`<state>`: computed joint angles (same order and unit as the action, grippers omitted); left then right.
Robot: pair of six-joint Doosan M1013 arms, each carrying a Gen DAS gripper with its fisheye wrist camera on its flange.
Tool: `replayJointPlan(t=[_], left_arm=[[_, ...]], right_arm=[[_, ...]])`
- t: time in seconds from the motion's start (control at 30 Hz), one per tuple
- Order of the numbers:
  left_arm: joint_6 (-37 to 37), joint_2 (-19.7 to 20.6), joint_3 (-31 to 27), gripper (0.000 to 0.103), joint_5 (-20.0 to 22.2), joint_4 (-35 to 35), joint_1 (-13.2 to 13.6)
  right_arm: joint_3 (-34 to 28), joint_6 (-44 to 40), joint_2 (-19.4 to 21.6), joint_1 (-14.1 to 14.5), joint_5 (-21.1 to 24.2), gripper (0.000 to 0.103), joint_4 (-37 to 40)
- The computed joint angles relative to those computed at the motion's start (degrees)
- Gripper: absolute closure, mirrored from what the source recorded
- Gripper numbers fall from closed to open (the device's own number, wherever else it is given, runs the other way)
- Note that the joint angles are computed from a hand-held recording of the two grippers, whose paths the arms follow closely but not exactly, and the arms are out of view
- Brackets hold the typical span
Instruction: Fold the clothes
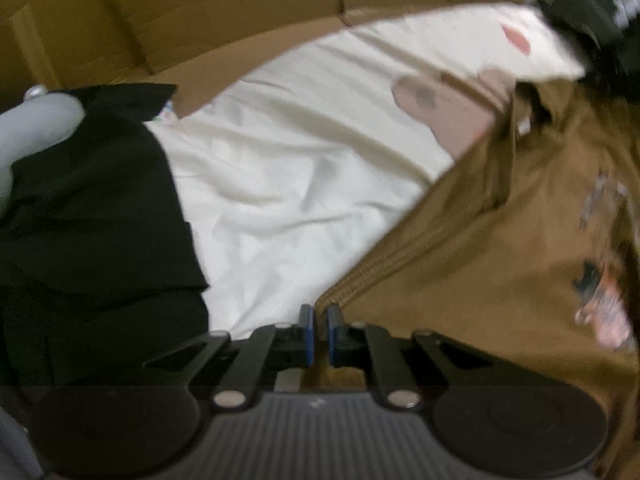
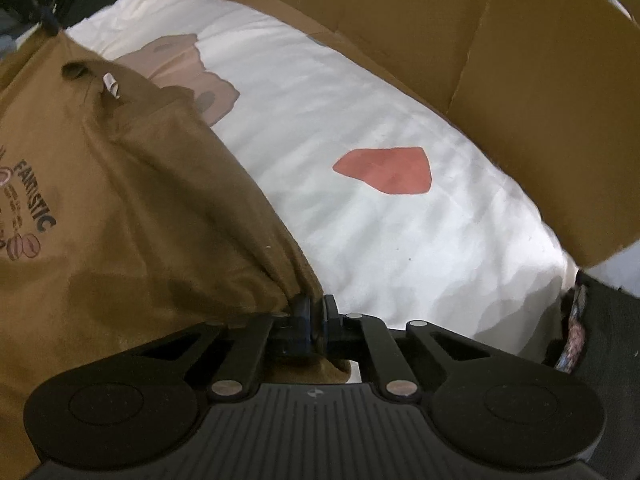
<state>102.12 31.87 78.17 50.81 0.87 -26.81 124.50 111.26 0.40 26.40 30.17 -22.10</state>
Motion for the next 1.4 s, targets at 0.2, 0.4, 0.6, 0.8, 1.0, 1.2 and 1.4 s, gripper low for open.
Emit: replayJointPlan(t=[0.2,0.4,0.6,0.8,1.0,1.2,1.4], left_arm=[[-4.6,-0.4,0.3,0.103,-3.3,-4.4,1.6],[-7.1,0.0,0.2,0.103,-3.5,-2.4,1.9],[-7.7,1.2,-0.3,0.101,-1.8,-0.5,1.3],[-6.2,2.5,-0.8,0.100,-0.4,0.0,0.8],[-5.5,2.5,-1.0,0.099,0.2,-1.2,1.1],[-2.8,2.8,-1.8,0.096,3.3,-0.3,0.7],[-0.9,3.3,-1.6,0.089,3.9,3.1,-0.5]], right_arm=[[0.2,9.7,-1.5,0.7,-0.5,0.101,-9.6],[-0.6,13.9,-0.9,1.9,1.0,0.101,-17.3],[-0.7,14.9,0.7,3.1,3.3,0.101,-20.4],[-0.6,16.1,1.8,3.4,4.1,0.101,-20.7],[-0.5,15.7,1.6,2.9,3.4,0.101,-19.1],[-0.4,15.4,1.5,2.7,3.0,0.101,-18.2],[-0.4,14.9,1.5,2.7,3.1,0.101,-17.5]])
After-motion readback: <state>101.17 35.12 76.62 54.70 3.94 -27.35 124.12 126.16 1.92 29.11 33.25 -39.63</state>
